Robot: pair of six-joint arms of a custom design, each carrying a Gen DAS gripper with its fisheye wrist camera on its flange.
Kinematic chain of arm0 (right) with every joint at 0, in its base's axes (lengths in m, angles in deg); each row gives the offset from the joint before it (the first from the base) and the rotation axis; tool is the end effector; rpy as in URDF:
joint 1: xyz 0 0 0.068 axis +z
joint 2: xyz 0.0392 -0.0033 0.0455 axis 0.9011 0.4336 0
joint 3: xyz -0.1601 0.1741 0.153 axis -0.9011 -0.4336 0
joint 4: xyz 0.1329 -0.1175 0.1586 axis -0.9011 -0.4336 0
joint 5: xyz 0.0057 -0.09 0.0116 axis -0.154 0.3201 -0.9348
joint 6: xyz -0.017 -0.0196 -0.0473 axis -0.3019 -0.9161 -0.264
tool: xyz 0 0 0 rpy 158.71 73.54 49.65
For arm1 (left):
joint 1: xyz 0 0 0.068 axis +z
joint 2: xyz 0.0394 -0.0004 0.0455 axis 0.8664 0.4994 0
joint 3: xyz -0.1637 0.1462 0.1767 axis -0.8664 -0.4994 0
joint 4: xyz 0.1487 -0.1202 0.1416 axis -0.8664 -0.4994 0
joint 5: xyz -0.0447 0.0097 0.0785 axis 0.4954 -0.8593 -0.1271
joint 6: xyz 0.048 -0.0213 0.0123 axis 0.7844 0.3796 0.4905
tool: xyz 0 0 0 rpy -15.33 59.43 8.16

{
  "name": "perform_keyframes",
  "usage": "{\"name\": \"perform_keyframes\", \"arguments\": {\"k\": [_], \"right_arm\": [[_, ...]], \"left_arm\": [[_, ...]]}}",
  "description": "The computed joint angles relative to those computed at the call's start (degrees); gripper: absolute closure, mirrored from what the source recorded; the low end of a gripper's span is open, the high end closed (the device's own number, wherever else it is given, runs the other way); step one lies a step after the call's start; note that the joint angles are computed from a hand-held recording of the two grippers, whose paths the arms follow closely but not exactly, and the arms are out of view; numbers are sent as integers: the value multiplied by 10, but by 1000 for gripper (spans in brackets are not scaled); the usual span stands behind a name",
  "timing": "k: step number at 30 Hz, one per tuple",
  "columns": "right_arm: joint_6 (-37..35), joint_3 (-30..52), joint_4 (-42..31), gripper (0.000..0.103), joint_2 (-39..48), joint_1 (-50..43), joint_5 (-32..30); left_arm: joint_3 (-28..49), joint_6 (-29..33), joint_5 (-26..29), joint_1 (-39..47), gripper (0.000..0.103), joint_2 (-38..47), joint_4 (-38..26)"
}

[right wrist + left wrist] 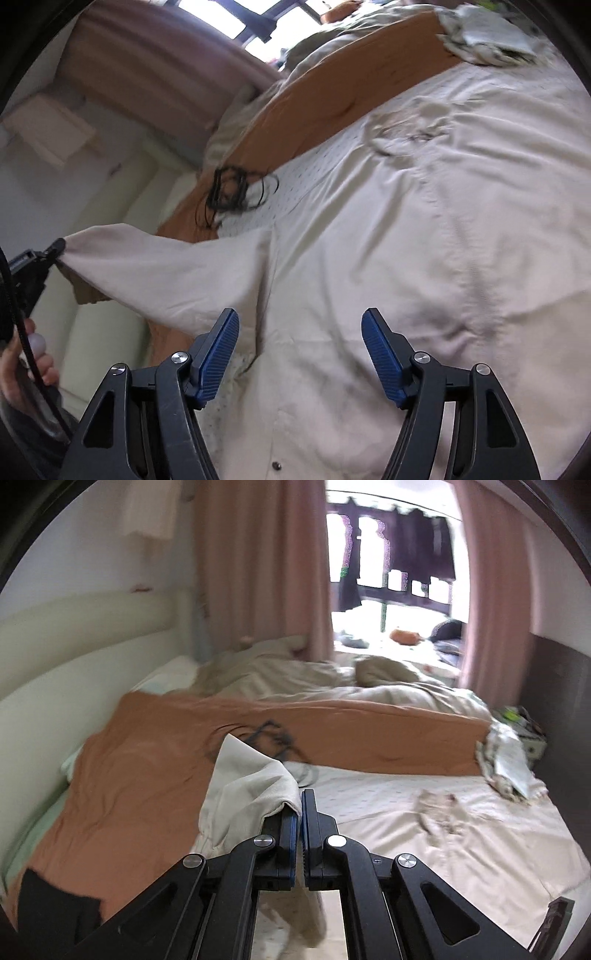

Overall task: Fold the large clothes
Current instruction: 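Fold the gripped sleeve across the coat body with the left tool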

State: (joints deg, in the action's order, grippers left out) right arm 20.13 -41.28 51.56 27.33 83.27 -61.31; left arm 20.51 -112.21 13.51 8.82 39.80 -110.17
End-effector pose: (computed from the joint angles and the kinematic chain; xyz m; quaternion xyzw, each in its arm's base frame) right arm 0.1677 0.0701 0.1929 0.0932 0.8837 0.3457 0.3015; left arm 0.1803 -0.1828 0.3857 -0.0584 0.8635 0.0192 0.5005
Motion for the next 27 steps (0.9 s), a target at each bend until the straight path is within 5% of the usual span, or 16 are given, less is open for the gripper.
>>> {"name": "perform_keyframes", "arguments": {"k": [7, 13, 22, 25, 27], "right_arm": [[-117, -18, -154, 34, -103, -198, -83], [-175, -28, -126, 34, -28, -332, -158], [-167, -32, -98, 34, 11, -381, -166], [-162, -34, -96, 34, 10, -387, -161], [-160, -36, -97, 34, 6, -391, -153]], "left_arm": [[53, 19, 38, -45, 101, 93, 45], [64, 31, 98, -55, 101, 168, 116], [1, -1, 208, -72, 101, 246, 267], [-24, -43, 246, -81, 90, 268, 285], [-77, -72, 276, -84, 64, 258, 329]]}}
